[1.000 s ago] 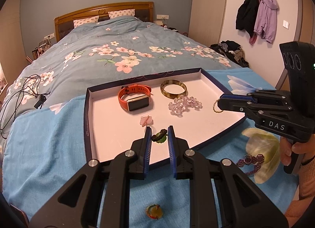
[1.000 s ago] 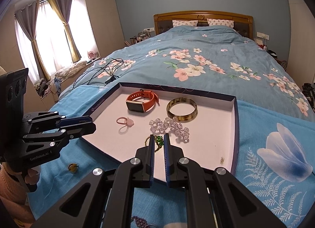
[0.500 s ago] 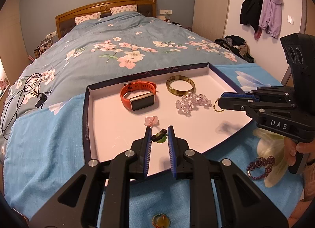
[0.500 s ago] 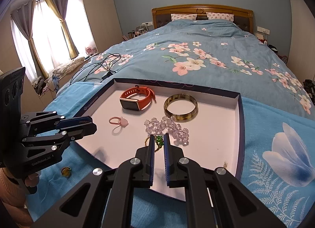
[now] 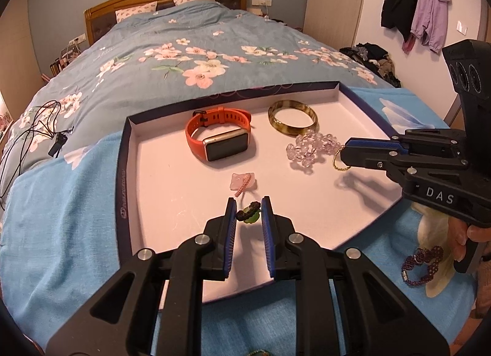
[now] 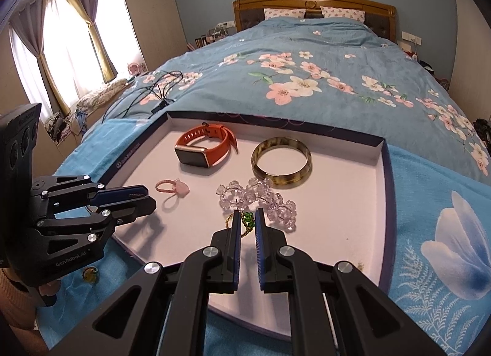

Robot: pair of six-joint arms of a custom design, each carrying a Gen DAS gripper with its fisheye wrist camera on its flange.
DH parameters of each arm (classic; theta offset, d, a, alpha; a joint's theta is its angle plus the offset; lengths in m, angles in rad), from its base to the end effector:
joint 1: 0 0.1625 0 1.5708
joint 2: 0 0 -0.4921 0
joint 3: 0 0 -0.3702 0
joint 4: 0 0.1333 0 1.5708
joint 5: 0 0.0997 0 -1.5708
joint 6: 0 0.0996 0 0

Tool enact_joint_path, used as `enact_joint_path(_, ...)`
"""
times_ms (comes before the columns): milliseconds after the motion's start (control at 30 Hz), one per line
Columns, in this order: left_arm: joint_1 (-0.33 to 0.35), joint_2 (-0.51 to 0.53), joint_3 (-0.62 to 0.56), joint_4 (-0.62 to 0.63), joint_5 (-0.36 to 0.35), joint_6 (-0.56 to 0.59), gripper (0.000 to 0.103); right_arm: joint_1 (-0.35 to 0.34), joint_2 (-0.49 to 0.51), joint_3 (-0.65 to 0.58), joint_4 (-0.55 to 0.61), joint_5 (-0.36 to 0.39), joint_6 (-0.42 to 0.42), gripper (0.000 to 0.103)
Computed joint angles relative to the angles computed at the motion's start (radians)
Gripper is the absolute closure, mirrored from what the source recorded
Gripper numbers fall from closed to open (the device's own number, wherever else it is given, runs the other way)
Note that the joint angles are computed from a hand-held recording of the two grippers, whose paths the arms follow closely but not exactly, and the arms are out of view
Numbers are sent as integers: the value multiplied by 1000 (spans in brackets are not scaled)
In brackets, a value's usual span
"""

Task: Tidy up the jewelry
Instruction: 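Lower the green pendant into the box and open the left tool while the right tool releases the gold ring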

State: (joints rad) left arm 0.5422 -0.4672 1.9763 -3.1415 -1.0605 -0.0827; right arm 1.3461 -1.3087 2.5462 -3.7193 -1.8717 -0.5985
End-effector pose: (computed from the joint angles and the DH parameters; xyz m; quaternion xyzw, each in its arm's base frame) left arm -0.3918 -0.4485 -0.0660 0.4336 0.8645 -0.1584 0.1986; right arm 0.0154 -0.3983 0.3084 0.1002 -0.8847 0.3448 0.2974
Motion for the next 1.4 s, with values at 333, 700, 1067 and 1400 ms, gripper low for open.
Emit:
enact_joint_path(333, 25, 25, -64, 71, 1, -11, 86, 6, 30, -23, 6, -33, 15, 94)
enact_joint_path(700, 18, 48, -99, 83, 41, -13, 81, 7, 31, -14, -42, -28, 22, 90)
enact_joint_path(1067, -41, 6, 6, -79, 106, 17, 66, 6, -29, 51, -99, 28, 7, 72)
enact_joint_path(1400, -97, -65, 133, -184, 101, -18, 55, -12, -119, 141, -116, 80, -30, 63)
